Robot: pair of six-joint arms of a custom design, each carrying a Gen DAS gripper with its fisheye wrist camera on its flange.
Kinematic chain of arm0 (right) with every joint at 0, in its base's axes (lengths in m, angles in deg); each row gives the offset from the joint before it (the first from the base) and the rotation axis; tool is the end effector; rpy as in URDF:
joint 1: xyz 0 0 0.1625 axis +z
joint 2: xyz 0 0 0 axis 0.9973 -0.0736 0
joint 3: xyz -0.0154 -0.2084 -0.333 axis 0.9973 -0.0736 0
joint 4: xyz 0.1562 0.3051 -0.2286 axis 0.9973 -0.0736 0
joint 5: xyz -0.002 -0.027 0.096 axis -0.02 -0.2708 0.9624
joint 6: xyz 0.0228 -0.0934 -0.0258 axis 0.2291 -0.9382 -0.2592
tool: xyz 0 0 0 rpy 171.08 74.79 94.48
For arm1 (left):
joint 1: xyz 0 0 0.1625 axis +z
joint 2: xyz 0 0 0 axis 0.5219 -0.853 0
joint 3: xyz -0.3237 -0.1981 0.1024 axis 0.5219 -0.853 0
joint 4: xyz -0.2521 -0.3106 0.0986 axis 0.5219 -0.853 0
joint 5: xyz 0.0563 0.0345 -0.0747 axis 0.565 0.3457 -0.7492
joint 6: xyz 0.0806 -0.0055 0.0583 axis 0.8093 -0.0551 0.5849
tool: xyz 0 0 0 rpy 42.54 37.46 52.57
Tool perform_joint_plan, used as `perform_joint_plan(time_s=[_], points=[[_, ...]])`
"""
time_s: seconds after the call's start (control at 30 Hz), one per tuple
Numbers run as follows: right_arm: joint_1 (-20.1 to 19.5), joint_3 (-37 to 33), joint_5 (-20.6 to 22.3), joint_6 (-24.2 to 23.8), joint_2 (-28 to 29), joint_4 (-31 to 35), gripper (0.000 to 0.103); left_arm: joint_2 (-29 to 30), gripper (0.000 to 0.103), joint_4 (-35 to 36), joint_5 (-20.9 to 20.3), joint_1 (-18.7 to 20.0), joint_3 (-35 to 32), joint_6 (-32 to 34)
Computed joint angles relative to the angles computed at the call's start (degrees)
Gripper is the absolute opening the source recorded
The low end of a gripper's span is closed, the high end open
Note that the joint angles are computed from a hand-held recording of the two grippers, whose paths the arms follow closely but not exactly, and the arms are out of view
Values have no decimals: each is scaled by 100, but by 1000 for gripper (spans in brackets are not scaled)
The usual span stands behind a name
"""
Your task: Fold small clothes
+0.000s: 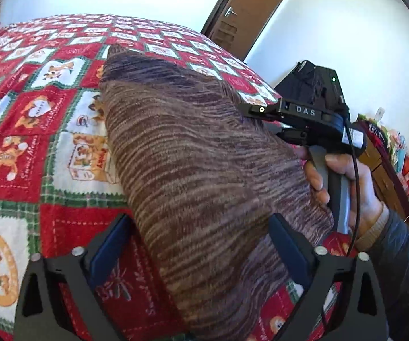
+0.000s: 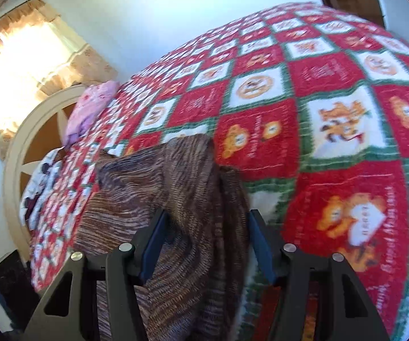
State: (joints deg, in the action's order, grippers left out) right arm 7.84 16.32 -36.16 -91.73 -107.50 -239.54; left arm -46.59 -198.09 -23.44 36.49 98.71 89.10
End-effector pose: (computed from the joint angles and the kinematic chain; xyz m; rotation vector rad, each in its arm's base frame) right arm 0.1405 -0.6193 0.1548 -0.0029 -2.6206 1.0802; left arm -0.1007 -0.6250 0.2002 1.0286 2.8679 -0.3913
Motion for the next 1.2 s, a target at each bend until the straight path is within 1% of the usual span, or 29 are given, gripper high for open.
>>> perform_joint_plan(time_s=[0.03, 0.07, 0.1, 0.13, 0.17, 0.2, 0.3, 0.4, 0.5, 0.63, 0.7, 0.83, 0.97, 1.2], points=[[-13, -10, 38, 28, 1, 33, 33, 3, 80, 1, -34, 0, 2, -32], [-45, -1, 188, 74, -18, 71, 27, 0, 74, -44, -20, -4, 20, -21], [-39, 26, 247, 85, -9, -30, 24, -17, 54, -104, 32, -22, 63, 16], [10, 33, 167, 10, 21, -121, 22, -32, 41, -141, 101, -43, 87, 51], [78, 52, 92, -86, 52, -239, 22, -50, 40, -188, 168, -69, 118, 82], [104, 105, 151, -85, 44, -370, 22, -79, 35, -217, 162, -80, 143, 111], [212, 268, 320, 14, -26, -726, 21, -250, 31, -440, 241, -147, 329, 285], [399, 388, 314, 77, -55, -961, 21, -504, 31, -487, 144, -186, 474, 374], [600, 391, 183, 188, 12, -1022, 21, -784, 30, -616, 162, -227, 652, 532], [809, 387, 264, 277, 144, -1117, 21, -1147, 30, -554, 227, -174, 774, 607], [904, 315, 415, 386, 266, -1088, 21, -1345, 30, -515, 292, -138, 848, 602], [1134, 24, 525, 413, 589, -919, 21, -1782, 30, -470, 351, 26, 990, 716], [1391, -456, 657, 418, 1025, -676, 21, -2212, 30, -467, 425, 211, 1098, 748], [1703, -1397, 929, 456, 1777, -148, 21, -2574, 30, -512, 545, 462, 1002, 768]])
